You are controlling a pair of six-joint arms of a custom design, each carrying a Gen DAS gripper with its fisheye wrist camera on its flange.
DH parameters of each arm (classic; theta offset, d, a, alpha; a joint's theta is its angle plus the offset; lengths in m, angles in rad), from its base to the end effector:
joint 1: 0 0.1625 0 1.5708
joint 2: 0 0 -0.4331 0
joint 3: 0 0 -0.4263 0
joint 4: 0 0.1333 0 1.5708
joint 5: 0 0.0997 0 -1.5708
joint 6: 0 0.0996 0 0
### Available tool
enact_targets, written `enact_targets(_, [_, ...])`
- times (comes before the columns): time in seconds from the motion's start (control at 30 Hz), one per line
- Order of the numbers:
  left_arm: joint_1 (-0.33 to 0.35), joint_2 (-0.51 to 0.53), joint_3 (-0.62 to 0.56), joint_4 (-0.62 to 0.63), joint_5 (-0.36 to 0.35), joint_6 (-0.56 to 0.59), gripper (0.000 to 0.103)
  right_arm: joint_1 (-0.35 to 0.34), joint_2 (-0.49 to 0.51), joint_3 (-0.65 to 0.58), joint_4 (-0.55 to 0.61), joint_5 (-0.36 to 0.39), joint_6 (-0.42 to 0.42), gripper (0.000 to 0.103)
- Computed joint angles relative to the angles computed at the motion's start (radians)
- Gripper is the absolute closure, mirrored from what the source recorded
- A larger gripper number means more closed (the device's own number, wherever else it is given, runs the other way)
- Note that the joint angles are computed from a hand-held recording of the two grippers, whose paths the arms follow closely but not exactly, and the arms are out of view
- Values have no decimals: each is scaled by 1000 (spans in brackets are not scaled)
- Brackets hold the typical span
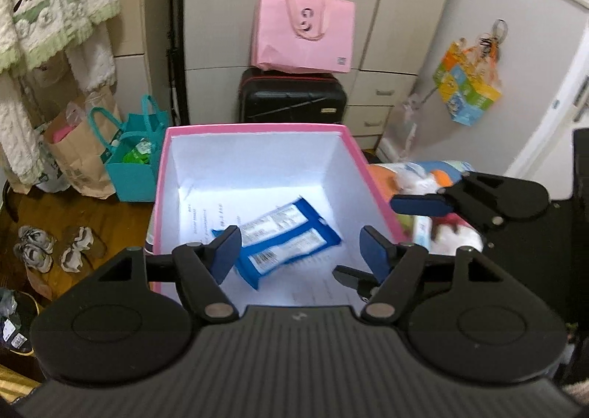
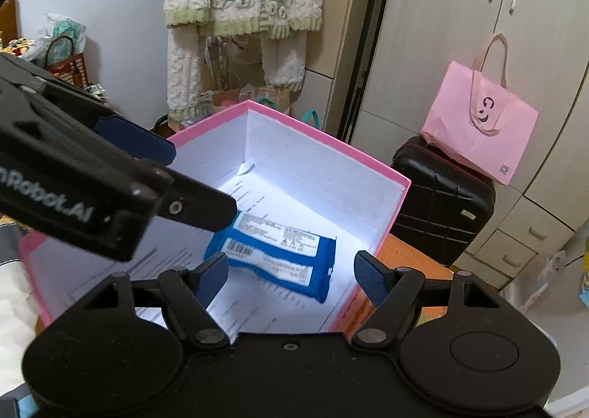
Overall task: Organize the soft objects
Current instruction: 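Open the left tool to drop the wipes pack into the box, then move the left tool to the lilac plush toy and close on it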
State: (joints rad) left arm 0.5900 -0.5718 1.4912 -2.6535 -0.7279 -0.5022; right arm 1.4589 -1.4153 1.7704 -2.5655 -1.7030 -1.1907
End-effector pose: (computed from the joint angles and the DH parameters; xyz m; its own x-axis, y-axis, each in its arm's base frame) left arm -0.4926 -0.5797 0.0087 -0.8075 0.1611 -0.5674 0.4919 0.7148 -0.4971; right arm 0.0518 -0.6153 0.4224 -0.4454 -0.6703 0.5935 -0.8734 0.4712 -0.1232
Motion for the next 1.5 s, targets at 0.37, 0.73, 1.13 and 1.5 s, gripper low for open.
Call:
enact_targets(0.37, [-84, -40, 45, 60, -40, -5, 27, -19, -142, 57, 98, 58, -62, 23])
enact_targets(0.73, [-153, -64, 95, 59, -97, -27, 21, -97, -302, 70, 233, 144, -185, 19])
enact_targets(1.13, [-200, 28, 22, 77, -206, 68, 7, -266, -413, 50, 321, 219, -246, 16])
enact_targets(1.5, [-193, 177, -139, 133, -268, 153, 5, -439, -404, 17, 331, 292, -268, 13])
